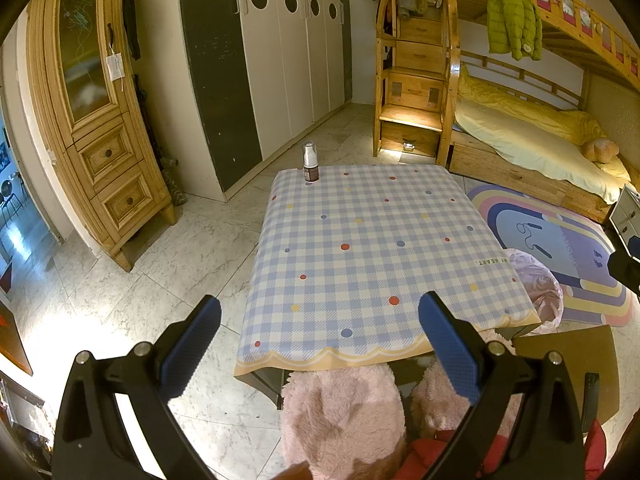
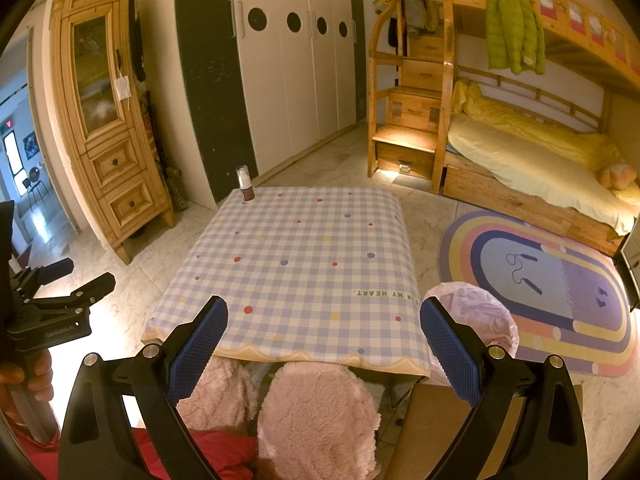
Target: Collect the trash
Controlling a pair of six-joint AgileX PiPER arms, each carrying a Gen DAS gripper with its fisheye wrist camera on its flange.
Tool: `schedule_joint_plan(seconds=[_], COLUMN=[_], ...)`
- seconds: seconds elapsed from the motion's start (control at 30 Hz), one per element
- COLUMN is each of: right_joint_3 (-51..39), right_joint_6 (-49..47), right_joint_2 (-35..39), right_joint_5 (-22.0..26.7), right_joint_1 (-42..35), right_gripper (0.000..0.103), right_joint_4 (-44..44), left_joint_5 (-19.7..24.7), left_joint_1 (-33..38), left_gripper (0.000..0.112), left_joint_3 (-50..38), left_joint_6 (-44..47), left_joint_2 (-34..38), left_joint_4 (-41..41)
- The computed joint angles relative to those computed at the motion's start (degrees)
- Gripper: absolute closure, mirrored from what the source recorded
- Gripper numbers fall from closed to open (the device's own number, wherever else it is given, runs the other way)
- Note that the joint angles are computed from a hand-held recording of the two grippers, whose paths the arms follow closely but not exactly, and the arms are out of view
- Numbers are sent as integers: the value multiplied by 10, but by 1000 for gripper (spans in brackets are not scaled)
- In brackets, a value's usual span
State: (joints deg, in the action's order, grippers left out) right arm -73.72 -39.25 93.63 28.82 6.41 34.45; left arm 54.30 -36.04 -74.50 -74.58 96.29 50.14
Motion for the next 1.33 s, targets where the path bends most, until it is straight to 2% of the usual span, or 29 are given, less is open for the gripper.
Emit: schedule_joint_plan(seconds=[0.83, 1.07, 1.23, 1.33], right_joint_3=[15, 10, 36, 42], right_joint_6=[-5, 0, -37, -96], right_joint_2=[-7, -5, -10, 1], right_joint_5=[-4, -2, -15, -17], right_joint_1=[0, -1, -20, -57], right_gripper=[8, 8, 8, 7], right_joint_4=[6, 2, 41, 108], left_joint_5=[7, -15, -19, -32], left_joint_1=[-7, -7, -1, 6], left_gripper=[16, 16, 16, 16], left_joint_3=[-5, 8, -2, -10], left_joint_6=[-3, -21, -14, -11], left_joint_2=[6, 6, 15, 25], left_joint_4=[0, 20, 15, 10])
